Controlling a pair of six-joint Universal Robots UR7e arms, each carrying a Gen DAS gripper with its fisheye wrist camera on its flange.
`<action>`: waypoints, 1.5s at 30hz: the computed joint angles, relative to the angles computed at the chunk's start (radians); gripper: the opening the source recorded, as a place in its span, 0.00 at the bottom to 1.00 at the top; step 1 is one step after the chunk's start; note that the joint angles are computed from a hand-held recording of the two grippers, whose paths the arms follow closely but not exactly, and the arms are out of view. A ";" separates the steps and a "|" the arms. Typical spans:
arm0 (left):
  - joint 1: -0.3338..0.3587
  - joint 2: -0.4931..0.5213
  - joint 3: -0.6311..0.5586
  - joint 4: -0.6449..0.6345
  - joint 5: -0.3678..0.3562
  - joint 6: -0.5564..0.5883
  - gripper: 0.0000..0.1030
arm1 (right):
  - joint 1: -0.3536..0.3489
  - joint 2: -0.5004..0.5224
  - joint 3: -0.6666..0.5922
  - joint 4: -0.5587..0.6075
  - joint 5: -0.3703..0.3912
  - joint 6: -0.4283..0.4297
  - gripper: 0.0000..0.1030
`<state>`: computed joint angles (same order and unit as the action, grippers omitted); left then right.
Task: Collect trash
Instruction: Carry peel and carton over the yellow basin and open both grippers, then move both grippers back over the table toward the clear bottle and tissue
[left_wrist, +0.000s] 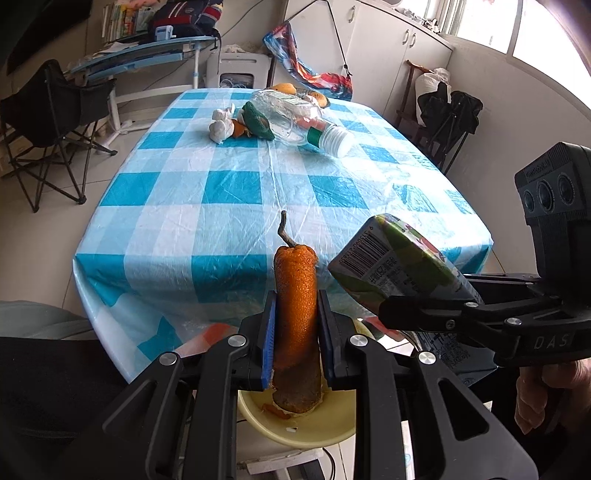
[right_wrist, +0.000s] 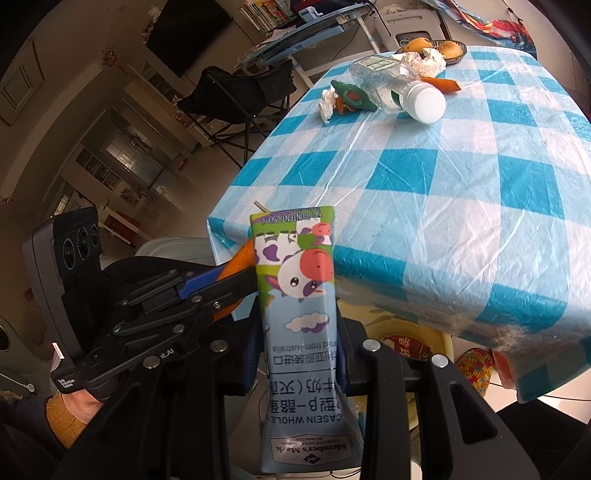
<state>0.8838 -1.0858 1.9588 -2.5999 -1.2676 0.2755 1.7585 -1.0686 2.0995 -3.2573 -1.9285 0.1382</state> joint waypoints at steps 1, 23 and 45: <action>0.000 -0.005 0.004 0.011 -0.001 0.001 0.19 | 0.000 0.002 0.004 -0.002 0.000 0.009 0.32; -0.033 -0.019 0.105 -0.263 0.086 0.030 0.92 | 0.048 0.039 0.026 -0.152 -0.156 0.010 0.73; 0.000 0.044 0.039 -0.280 0.131 -0.089 0.93 | 0.069 0.094 -0.007 -0.288 -0.356 -0.048 0.83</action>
<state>0.8837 -1.0417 1.9982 -2.8803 -1.1365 0.1865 1.8279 -0.9743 2.0927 -3.5453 -2.2843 0.0903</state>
